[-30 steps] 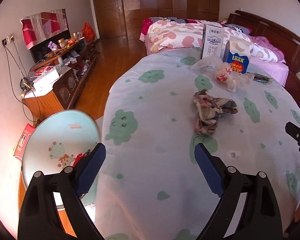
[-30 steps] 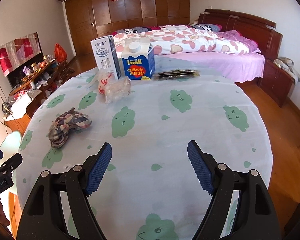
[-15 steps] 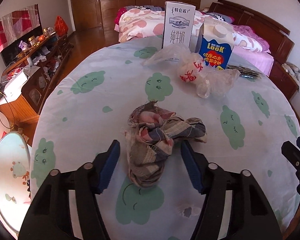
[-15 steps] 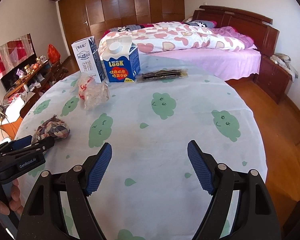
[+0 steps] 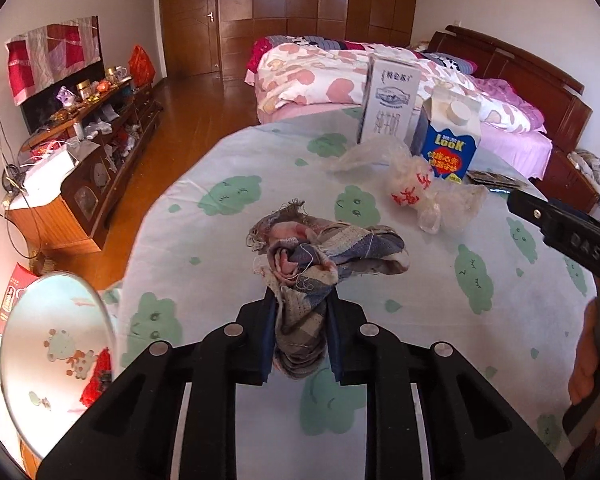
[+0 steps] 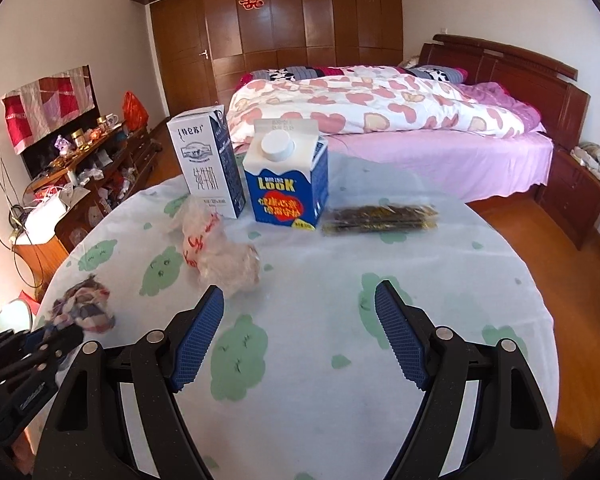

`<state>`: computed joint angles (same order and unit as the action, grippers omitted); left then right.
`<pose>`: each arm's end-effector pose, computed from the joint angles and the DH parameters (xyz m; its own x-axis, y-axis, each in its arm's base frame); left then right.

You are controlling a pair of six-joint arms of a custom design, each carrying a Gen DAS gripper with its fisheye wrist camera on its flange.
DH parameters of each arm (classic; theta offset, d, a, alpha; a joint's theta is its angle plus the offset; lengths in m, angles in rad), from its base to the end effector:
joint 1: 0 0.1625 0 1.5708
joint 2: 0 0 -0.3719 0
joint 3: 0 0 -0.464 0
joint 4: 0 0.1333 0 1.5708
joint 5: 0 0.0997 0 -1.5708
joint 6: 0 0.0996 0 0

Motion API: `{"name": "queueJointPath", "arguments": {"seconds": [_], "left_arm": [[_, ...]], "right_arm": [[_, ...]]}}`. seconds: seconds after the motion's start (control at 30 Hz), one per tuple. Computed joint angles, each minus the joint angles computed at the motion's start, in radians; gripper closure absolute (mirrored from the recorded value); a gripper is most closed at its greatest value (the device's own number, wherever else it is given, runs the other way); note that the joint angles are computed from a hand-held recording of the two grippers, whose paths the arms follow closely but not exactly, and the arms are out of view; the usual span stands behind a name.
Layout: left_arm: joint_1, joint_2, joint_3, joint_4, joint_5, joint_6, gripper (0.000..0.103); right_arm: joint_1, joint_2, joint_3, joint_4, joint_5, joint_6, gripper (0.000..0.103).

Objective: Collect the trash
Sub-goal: 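Grasp the plaid cloth scrap with the left gripper while the right grasps the clear bag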

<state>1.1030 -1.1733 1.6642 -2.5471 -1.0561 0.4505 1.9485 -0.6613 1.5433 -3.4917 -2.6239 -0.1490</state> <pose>-0.1447 -0.6908 0.2565 -0.6190 0.5125 -0.5951 0.7424 0.6291 -0.2304 0.2948 -0.6162 0.0936 -0.7003 0.4380 0.5638 -0.2942 0.5424 -0.7869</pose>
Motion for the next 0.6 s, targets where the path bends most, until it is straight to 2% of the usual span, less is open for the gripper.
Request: {"name": "queueJointPath", "arguments": {"seconds": [0.07, 0.13, 0.17, 0.23, 0.33, 0.37, 0.4, 0.43, 0.5, 0.6], "left_arm": [[0.004, -0.013, -0.004, -0.016, 0.012, 0.003, 0.082], [0.010, -0.020, -0.013, -0.015, 0.022, 0.004, 0.082], [0.014, -0.020, -0.020, -0.012, 0.029, 0.003, 0.082], [0.021, -0.020, -0.027, -0.016, 0.043, -0.003, 0.082], [0.028, -0.016, -0.035, -0.010, 0.061, -0.017, 0.082], [0.030, -0.018, -0.035, -0.007, 0.065, -0.021, 0.082], [0.031, -0.018, -0.035, -0.008, 0.067, -0.022, 0.082], [0.032, -0.023, -0.030, -0.010, 0.067, -0.020, 0.082], [0.029, -0.031, -0.018, -0.023, 0.071, -0.012, 0.082], [0.028, -0.041, -0.010, -0.031, 0.076, -0.008, 0.082]], "right_arm": [[-0.016, 0.028, -0.057, 0.000, 0.033, -0.049, 0.026], [-0.030, 0.043, -0.104, 0.074, 0.059, -0.048, 0.026], [-0.044, 0.037, -0.115, 0.152, 0.104, -0.015, 0.026], [-0.054, 0.030, -0.128, 0.232, 0.145, 0.023, 0.026], [-0.072, 0.030, -0.149, 0.340, 0.176, 0.091, 0.027], [-0.077, 0.031, -0.153, 0.366, 0.185, 0.112, 0.032], [-0.082, 0.031, -0.156, 0.403, 0.190, 0.141, 0.045], [-0.085, 0.032, -0.157, 0.422, 0.192, 0.155, 0.052], [-0.082, 0.042, -0.157, 0.398, 0.181, 0.155, 0.065], [-0.066, 0.046, -0.149, 0.377, 0.151, 0.153, 0.077]]}}
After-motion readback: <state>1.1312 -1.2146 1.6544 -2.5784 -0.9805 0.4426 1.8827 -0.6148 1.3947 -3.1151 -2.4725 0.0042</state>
